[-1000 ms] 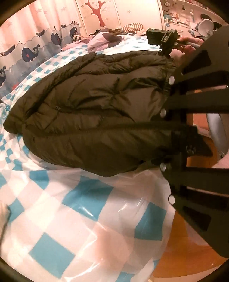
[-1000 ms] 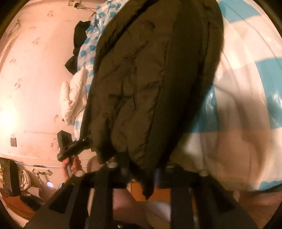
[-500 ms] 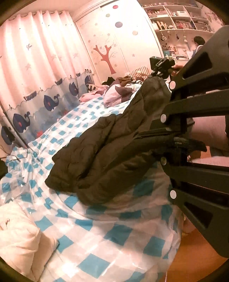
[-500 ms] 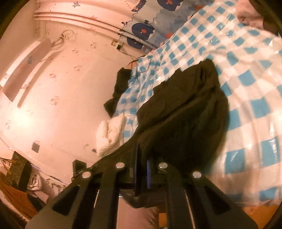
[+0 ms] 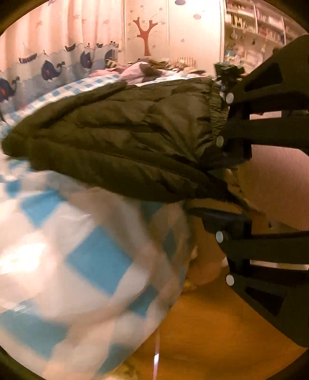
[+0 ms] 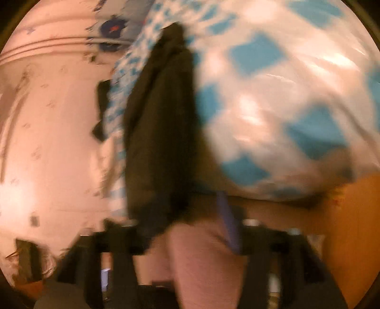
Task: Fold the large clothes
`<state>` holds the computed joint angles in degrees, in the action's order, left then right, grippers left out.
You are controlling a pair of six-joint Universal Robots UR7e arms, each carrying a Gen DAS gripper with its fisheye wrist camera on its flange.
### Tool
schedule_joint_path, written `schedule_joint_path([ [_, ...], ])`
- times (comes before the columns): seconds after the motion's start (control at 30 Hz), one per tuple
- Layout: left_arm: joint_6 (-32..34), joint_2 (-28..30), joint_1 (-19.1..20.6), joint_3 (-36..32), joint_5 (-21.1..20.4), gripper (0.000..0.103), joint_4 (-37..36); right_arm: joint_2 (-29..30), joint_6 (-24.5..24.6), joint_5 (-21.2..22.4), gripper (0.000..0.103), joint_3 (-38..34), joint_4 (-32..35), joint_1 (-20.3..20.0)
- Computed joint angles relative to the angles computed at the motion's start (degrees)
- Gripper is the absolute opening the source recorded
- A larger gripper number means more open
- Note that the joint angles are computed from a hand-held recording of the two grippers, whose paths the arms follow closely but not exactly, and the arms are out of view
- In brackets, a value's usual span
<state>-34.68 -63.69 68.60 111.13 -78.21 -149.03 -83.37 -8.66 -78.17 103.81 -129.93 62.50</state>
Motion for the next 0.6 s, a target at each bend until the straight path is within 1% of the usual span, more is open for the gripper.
schedule_joint_path([
  [0.03,0.0,-1.4,-1.0,0.7,2.3,0.036,0.0,-0.1,-0.1,-3.5,0.054,0.7,-1.1,0.2],
  [0.07,-0.6,-3.0,-2.4,1.5,5.9,0.043,-0.1,-0.1,-0.3,-6.0,0.054,1.7,-1.7,-0.1],
  [0.1,-0.9,-3.5,-3.3,1.5,8.0,0.046,-0.1,0.1,-0.8,-6.5,0.054,2.3,-1.5,-0.5],
  [0.13,-0.9,-4.3,-4.5,1.6,10.2,0.047,-0.1,0.8,-1.6,-8.2,0.054,2.8,-1.5,0.0],
  [0.17,-0.4,-4.8,-5.4,1.5,11.0,0.047,-0.2,1.6,-2.3,-9.3,0.054,2.9,-1.5,0.6],
  [0.2,0.2,-4.8,-5.9,0.8,11.1,0.049,0.0,2.6,-3.4,-8.8,0.054,2.8,-0.9,1.1],
  [0.23,0.5,-4.7,-6.9,0.6,11.3,0.049,-0.3,3.6,-4.1,-6.5,0.054,2.8,-0.3,1.6],
  [0.27,0.9,-4.0,-7.8,-0.2,11.3,0.05,-0.2,4.2,-6.3,-1.8,0.054,2.9,-0.6,2.1],
  [0.37,3.0,-2.7,-10.3,-1.8,9.8,0.052,0.2,5.7,-9.5,7.8,0.054,1.8,-3.1,5.0],
  [0.4,3.8,-2.5,-11.0,-1.8,8.9,0.052,-0.1,6.2,-10.2,10.7,0.055,1.0,-3.3,5.8],
  [0.43,5.1,-1.7,-11.9,-2.3,7.3,0.053,-0.8,6.7,-10.4,12.6,0.058,0.0,-3.8,6.8],
  [0.47,6.0,-0.7,-12.8,-3.0,6.1,0.054,-1.2,7.4,-10.1,13.4,0.06,-1.5,-5.0,8.5],
  [0.5,6.7,0.5,-13.7,-3.2,5.1,0.056,-2.2,7.9,-9.7,12.8,0.065,-2.3,-5.7,9.4],
  [0.53,7.5,1.5,-14.4,-3.8,3.7,0.057,-2.9,8.4,-9.4,12.3,0.067,-3.3,-6.3,10.4],
  [0.57,8.8,3.2,-15.0,-4.7,0.9,0.06,-4.0,8.9,-9.6,11.3,0.067,-4.6,-6.4,11.4],
  [0.6,9.3,4.3,-15.3,-5.2,-1.0,0.063,-4.5,9.4,-9.4,9.5,0.067,-5.4,-7.0,12.2],
])
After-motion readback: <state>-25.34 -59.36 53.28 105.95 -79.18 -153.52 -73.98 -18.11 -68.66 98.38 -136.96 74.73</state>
